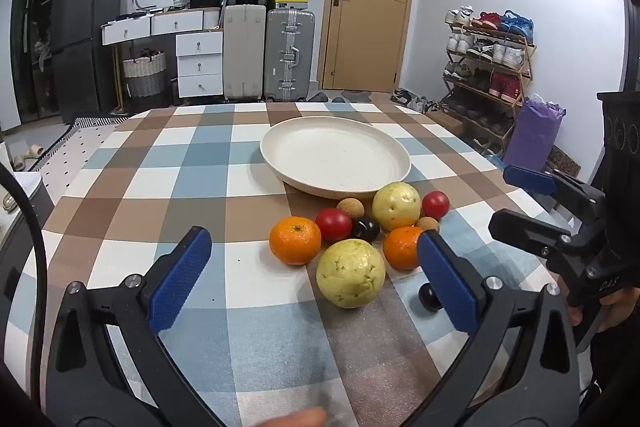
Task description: Organize fruits
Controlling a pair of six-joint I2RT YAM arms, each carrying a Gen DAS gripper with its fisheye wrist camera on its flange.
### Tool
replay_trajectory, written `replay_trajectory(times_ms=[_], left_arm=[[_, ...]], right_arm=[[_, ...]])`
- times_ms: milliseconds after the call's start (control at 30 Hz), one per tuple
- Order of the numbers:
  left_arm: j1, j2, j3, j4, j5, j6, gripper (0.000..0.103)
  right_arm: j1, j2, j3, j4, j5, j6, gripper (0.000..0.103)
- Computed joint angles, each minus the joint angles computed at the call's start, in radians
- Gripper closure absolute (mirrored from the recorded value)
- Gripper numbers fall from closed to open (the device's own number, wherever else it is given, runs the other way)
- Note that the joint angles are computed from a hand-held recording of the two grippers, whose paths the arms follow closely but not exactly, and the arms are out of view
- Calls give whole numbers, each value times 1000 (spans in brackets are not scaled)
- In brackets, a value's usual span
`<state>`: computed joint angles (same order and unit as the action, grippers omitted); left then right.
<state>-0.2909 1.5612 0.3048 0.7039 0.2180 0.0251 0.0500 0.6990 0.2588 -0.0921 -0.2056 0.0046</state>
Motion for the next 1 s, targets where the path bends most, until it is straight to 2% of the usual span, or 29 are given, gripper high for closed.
replay_trajectory(times_ms=[1000], left_arm=[[1,7,-4,20,2,-8,0]], right_arm=[[1,3,1,0,1,-2,0]])
